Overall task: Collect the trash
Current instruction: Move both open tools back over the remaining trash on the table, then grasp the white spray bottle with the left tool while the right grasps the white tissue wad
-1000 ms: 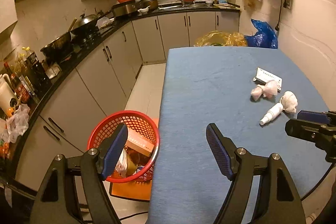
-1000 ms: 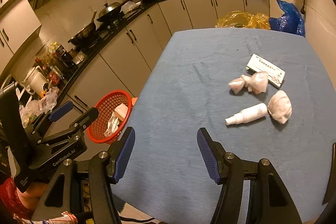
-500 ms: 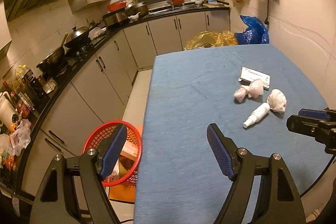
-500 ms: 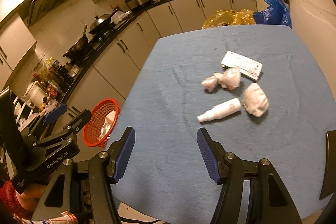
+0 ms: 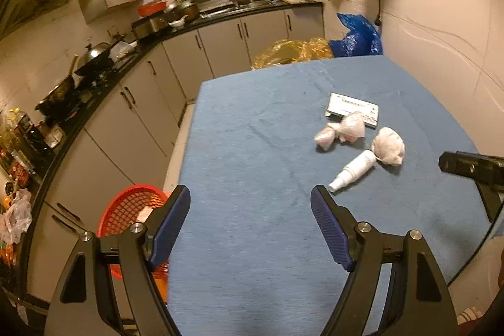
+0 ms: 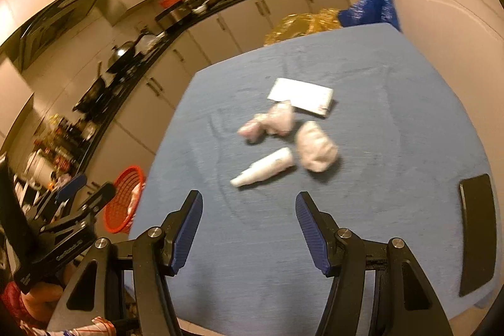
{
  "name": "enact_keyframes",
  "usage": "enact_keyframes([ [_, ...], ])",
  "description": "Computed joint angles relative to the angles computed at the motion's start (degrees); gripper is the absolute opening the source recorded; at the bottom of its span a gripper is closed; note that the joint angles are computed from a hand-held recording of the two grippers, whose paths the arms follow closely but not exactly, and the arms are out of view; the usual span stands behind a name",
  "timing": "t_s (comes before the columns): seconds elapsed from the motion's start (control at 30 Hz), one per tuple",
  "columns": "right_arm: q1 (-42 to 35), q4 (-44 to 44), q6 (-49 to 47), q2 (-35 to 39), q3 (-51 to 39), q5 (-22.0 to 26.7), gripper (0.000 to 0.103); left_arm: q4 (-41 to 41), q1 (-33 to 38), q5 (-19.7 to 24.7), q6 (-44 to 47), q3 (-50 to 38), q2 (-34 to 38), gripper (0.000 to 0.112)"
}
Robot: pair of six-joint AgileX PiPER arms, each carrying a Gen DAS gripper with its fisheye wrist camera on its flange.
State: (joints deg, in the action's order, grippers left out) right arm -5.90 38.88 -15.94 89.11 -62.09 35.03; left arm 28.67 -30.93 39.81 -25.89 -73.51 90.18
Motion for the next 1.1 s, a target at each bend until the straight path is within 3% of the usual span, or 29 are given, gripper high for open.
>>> enact_keyframes([
  [0.23, -4.3, 1.33, -6.82, 7.8, -3.84, -0.19, 0.066, -7.91, -0.83, -0.37, 7.73, -1.22, 2.05, 0.078],
  [0.57, -4.78, -1.01, -8.16, 29.11, -24.41, 6.19, 0.065, -20.75, 1.02, 1.68, 19.11, -2.67, 3.28, 0.078],
  [0.67, -4.5, -1.93, -7.64, 33.32, -29.29, 9.44, 0.059, -21.99, 1.08, 1.88, 19.85, -3.23, 3.73, 0.078],
  [0.7, -4.45, -1.87, -7.4, 34.43, -30.31, 10.38, 0.05, -22.35, 1.05, 2.1, 20.14, -3.58, 4.03, 0.078],
  [0.8, -5.14, 0.71, -9.19, 34.9, -29.89, 10.96, 0.028, -23.28, 0.75, 2.33, 20.72, -5.09, 5.66, 0.078],
  [0.87, -6.26, 2.89, -10.89, 33.96, -28.51, 11.63, 0.022, -24.04, 0.5, 3.09, 21.42, -7.32, 7.74, 0.078],
  [1.1, -10.43, 9.14, -18.13, 25.36, -17.72, 11.44, 0.022, -27.75, -0.54, 4.66, 25.48, -17.88, 18.25, 0.078],
])
